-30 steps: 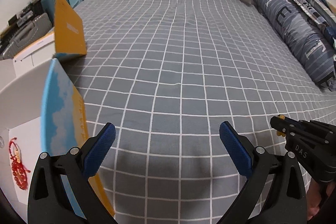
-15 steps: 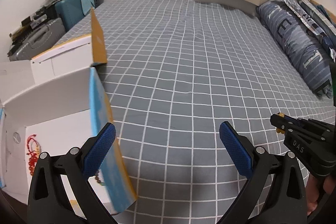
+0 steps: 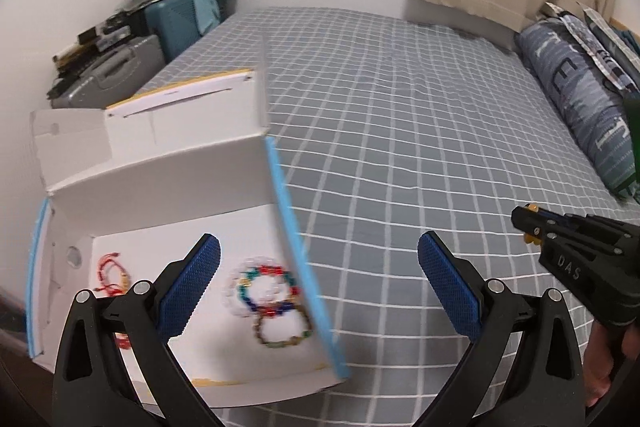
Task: Organize jewelry
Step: 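Carry the held yellow bracelet over the white box with the right tool, then open the right tool to drop the yellow bracelet into the box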
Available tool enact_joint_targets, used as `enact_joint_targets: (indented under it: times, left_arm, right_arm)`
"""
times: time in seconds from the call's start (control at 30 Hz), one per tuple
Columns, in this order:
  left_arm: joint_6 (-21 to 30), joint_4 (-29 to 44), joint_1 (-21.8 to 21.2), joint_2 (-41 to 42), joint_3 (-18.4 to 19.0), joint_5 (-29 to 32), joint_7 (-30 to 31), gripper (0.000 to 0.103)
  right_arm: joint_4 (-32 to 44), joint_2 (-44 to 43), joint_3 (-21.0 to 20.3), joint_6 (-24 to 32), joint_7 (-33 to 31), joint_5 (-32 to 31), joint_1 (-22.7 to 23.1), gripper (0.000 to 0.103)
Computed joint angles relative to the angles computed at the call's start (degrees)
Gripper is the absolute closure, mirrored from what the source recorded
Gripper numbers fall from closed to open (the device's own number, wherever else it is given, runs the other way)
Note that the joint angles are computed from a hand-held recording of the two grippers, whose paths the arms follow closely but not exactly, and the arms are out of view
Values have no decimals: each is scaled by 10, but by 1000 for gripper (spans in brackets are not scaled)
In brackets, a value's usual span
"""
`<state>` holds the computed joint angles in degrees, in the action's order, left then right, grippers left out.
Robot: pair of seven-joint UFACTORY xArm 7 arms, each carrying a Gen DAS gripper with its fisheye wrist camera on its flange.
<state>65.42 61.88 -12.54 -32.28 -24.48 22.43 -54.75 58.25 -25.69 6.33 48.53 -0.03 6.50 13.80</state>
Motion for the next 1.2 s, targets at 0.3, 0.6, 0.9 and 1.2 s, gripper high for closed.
enact_joint_targets:
  times: [0.3,0.6,0.9,1.2]
  left_arm:
    - [38,-57,23,-108,43,-23,39,6]
    - [55,-103,70,-200,77,-45,91,6]
    - [60,-154,105,-253,99,-66,134,6]
    - [69,-213,124,-295,125,-85,162,6]
  right_arm:
    - [48,29,45,-2,34,3,43,94]
    - [85,66,85,-6,79,-28,81,94]
    - [97,106,109,-16,102,-45,125,94]
    - [114,174,117,-11,138,-84,155,94]
